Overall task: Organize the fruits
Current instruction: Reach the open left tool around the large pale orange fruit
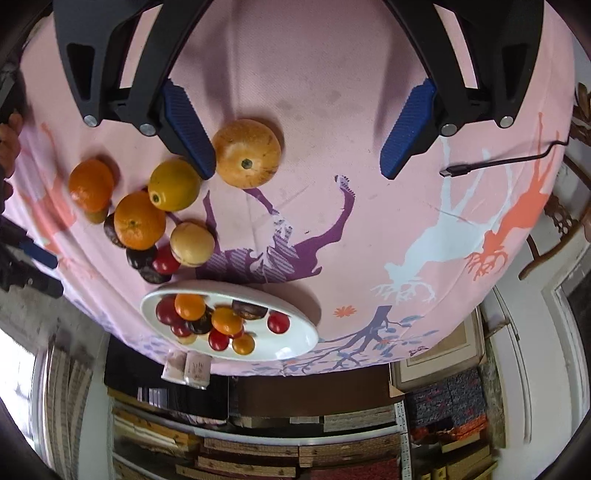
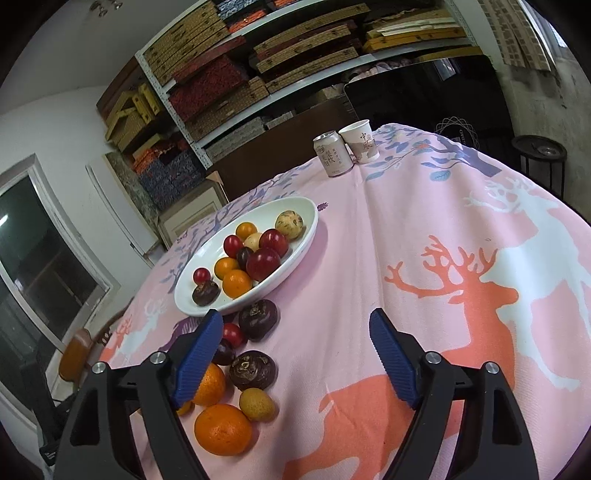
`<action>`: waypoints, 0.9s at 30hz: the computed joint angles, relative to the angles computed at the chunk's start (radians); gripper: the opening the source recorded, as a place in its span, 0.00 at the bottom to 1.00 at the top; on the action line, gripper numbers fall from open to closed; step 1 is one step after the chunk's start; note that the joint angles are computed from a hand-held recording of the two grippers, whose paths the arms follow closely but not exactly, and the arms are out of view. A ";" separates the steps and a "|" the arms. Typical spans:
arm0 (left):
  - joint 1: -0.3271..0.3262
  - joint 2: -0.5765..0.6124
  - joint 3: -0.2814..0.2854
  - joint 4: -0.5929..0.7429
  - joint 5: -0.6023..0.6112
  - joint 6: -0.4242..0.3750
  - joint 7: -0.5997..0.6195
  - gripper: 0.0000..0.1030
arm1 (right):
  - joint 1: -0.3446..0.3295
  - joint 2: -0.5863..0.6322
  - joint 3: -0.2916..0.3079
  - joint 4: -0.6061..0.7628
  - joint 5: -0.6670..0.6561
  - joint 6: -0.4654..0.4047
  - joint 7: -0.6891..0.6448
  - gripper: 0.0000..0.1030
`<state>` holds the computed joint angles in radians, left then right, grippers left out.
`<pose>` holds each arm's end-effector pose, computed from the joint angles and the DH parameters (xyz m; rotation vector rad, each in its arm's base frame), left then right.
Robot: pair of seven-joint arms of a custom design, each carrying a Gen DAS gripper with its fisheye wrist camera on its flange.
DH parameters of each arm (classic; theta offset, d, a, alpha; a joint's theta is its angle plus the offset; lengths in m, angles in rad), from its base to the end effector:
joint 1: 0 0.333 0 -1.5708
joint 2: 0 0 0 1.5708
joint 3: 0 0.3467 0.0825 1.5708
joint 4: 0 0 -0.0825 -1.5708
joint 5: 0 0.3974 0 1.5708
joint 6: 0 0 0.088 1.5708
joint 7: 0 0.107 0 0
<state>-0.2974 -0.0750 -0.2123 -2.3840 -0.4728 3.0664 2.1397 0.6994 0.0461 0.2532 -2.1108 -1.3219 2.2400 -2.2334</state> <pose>0.4861 -0.2320 0.4544 -1.1817 2.3140 -0.8862 0.3626 0.4584 0.4441 -0.9474 1.9672 -0.6678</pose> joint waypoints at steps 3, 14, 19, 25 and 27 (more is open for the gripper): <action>0.007 0.008 -0.005 0.011 0.023 -0.013 -0.022 0.89 | 0.000 0.007 -0.001 0.008 0.010 -0.001 -0.022 0.83; 0.017 0.021 -0.012 0.030 0.052 -0.048 -0.049 0.92 | 0.000 0.013 -0.006 0.014 0.034 0.012 -0.049 0.85; 0.008 0.018 -0.008 0.029 0.008 -0.042 -0.015 0.87 | -0.001 0.014 -0.009 0.015 0.044 0.022 -0.058 0.85; -0.014 0.013 0.002 0.035 -0.110 -0.052 0.095 0.77 | -0.004 0.017 -0.012 0.017 0.054 0.031 -0.070 0.87; -0.017 0.012 0.001 0.036 -0.134 -0.056 0.120 0.74 | -0.003 0.018 -0.011 0.019 0.056 0.030 -0.072 0.88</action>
<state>-0.3139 -0.0631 -0.2109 -2.3476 -0.6067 3.0105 2.2598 0.6966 0.0645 0.2417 -2.0921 -1.2661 2.2695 -2.3049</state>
